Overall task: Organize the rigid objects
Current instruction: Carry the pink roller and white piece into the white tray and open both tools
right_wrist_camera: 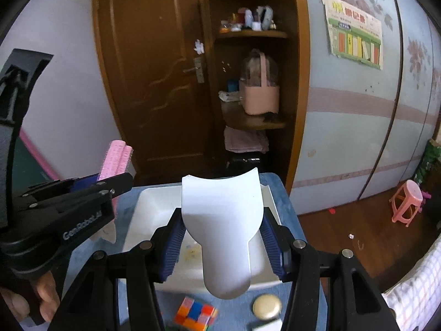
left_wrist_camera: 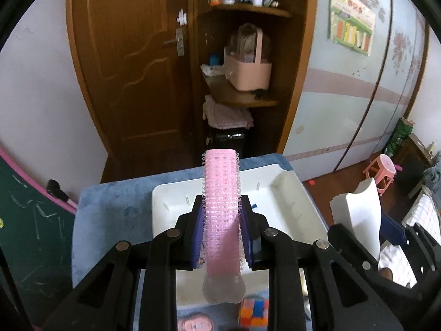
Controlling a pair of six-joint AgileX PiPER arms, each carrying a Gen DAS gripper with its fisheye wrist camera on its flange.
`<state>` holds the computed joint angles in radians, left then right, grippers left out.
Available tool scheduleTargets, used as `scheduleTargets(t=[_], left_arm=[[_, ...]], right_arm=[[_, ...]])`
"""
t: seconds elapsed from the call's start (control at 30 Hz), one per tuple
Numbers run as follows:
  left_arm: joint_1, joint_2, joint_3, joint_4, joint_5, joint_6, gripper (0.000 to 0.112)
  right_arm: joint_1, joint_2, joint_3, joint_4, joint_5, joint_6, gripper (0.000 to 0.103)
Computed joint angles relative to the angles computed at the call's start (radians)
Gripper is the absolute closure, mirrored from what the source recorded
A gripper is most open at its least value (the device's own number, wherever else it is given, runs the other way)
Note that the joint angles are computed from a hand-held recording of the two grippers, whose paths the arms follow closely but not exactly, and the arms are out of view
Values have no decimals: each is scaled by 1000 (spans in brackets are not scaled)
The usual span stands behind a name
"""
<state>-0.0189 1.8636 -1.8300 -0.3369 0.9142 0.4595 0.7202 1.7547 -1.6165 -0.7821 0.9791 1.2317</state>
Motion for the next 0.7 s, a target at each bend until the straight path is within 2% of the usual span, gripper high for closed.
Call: scheduleTargets(t=[0.13,0.4,0.7], left_arm=[[-35,162,-138,76,35,-70,87],[-55,409,-359,175,143,-158,87],[-59,541,-485,229,244,-164,86]], right_arm=[[-70,100,-58,79,-33,-47,49],[-111,281,-135,221,-51,-134,49],[-132,402,-201,360,-21,-233,48]])
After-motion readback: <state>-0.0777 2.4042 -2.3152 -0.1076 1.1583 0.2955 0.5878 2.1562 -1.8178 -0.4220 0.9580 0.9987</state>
